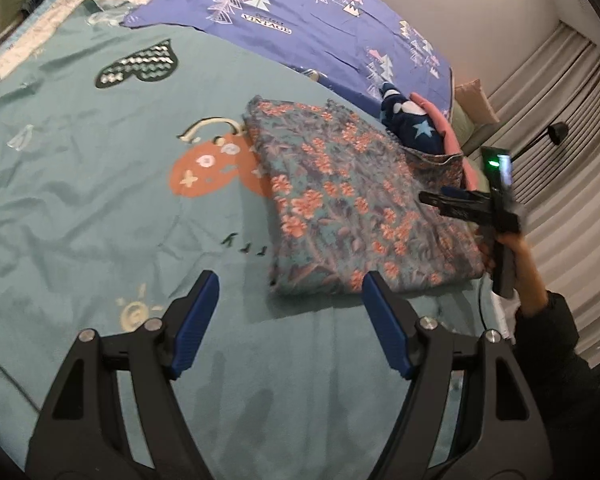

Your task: Fold small clothes

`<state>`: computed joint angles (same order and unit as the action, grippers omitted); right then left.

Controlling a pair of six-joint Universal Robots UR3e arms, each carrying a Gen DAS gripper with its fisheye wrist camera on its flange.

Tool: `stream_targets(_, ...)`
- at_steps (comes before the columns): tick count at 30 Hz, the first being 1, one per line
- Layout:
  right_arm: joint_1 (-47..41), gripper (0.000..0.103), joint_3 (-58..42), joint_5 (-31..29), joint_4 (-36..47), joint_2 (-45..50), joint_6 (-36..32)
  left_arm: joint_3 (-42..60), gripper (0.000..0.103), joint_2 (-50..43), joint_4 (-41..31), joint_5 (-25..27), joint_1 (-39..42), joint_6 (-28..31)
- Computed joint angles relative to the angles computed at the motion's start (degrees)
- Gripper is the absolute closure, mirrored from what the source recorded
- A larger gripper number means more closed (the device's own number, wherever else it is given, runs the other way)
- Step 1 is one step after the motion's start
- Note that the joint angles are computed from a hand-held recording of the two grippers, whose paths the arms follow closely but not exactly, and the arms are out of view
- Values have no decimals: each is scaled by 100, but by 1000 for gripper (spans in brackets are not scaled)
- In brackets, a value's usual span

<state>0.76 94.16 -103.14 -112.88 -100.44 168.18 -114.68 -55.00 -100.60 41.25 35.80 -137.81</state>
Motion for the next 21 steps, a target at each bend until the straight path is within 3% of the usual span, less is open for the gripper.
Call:
stream_targets(2,-656,29,-532,491,305,435,-95,-81,29,-239,446,-41,-283,-381)
stream_targets(4,-886,30,-838,519,3,810,-22,-198,29,-394,989,80,-545,-816)
stream_targets(6,-908,30,-975,267,-560,893,504,-352,29,-482,1474,306,-746,-1339)
stream_targets(7,-1069,30,-958,651,-470,694,805,-432,29,-432,1531,351,-757,-1526)
stream_targets(10,-1667,29,-193,2263,-284,-505,872,-474,29,-243,419,-208,-427,-841)
stream_targets(13,-1581,25,426,2344,-175,-1471,652,-444,26,-328,-51,-556,-310,-533)
stream_targets(16,-2225,22,828,3241,838,-2658,104,-516,26,-723,419,-618,-403,-999)
stream_targets(19,-2742,22,681,3855,2100,-3264,-437,-698,26,-1079,311,-722,-247,-1255)
stream_targets(21,-2942,22,476,4001,2698,-3546,-791,-922,26,-1082,-278,-1009,93,-811)
